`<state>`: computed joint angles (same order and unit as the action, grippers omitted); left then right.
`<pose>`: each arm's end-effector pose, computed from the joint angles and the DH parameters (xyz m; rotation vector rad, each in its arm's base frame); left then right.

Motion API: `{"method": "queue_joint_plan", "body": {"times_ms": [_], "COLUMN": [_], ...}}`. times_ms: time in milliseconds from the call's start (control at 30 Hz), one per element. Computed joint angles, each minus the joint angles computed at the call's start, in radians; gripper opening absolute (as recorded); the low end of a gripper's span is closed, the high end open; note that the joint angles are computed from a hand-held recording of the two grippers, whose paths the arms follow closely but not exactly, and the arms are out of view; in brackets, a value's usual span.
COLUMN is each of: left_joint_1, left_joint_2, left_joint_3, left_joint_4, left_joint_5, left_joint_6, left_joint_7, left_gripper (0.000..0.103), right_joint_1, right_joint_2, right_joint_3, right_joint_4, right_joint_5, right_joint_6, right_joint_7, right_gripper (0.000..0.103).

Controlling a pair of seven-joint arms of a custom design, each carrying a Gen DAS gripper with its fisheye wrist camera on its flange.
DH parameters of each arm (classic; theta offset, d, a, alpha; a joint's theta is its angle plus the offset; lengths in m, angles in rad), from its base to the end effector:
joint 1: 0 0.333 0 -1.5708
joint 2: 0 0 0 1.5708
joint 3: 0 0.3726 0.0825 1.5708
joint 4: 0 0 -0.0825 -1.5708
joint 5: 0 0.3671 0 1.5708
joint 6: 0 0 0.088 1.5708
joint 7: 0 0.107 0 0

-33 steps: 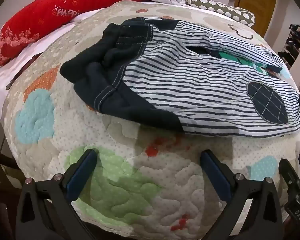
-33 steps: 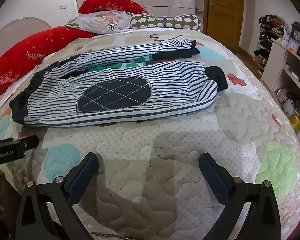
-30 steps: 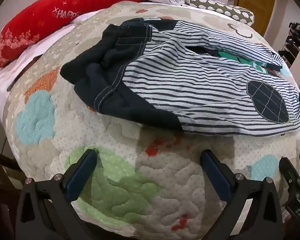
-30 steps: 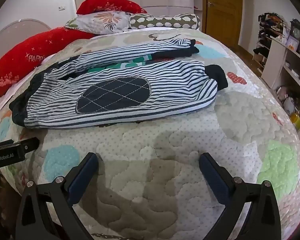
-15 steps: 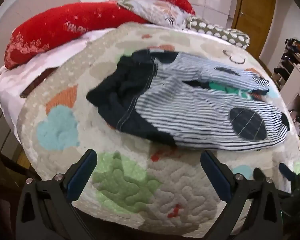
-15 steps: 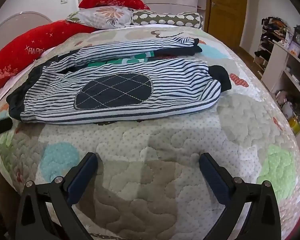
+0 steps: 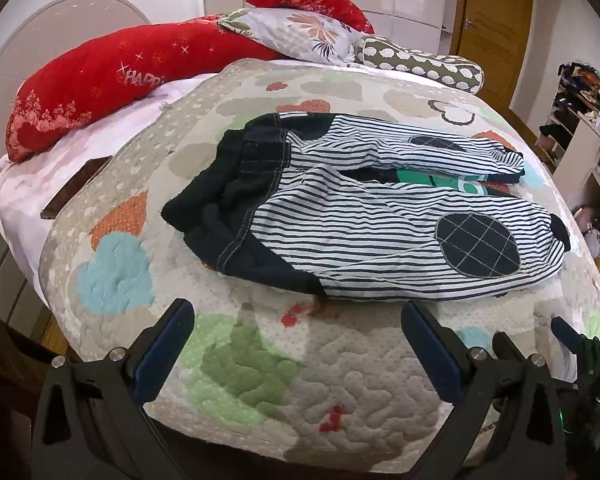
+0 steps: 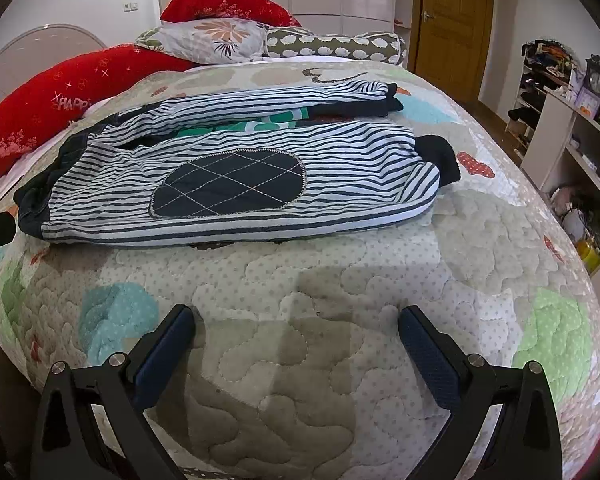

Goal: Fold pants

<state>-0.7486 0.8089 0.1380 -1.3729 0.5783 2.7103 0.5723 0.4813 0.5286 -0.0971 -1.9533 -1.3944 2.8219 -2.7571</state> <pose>0.6244 -0.5024 0.3366 -1.7026 1.9772 -0.6928 0.5681 0.2888 0.2758 -1.5795 2.0472 -0.6941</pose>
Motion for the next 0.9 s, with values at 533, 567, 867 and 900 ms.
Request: {"method": "queue_joint_plan", "body": {"times_ms": [533, 567, 867, 900], "left_joint_1": [0.008, 0.012, 0.011, 0.011], "left_joint_2": [0.001, 0.003, 0.004, 0.001], "left_joint_3": [-0.013, -0.019, -0.016, -0.014], "left_joint_4": [0.006, 0.011, 0.002, -0.005], "left_joint_5": [-0.022, -0.028, -0.043, -0.044], "left_joint_6": [-0.008, -0.014, 0.000, 0.008], "left_joint_7": [0.022, 0.030, 0.033, 0.028], "left_gripper": [0.103, 0.103, 0.103, 0.103], "right_joint_1": [0.002, 0.003, 0.003, 0.004], "right_joint_2": [-0.002, -0.001, 0.000, 0.000], "right_joint_3": [0.002, 0.002, 0.009, 0.011], "right_joint_4": [-0.001, -0.001, 0.000, 0.000], "right_joint_5": [-0.023, -0.027, -0.058, -0.059], "right_joint_6": [-0.012, -0.014, -0.031, -0.037], "right_joint_7": [0.020, 0.023, 0.049, 0.048], "right_gripper": [0.103, 0.103, 0.103, 0.103]}}
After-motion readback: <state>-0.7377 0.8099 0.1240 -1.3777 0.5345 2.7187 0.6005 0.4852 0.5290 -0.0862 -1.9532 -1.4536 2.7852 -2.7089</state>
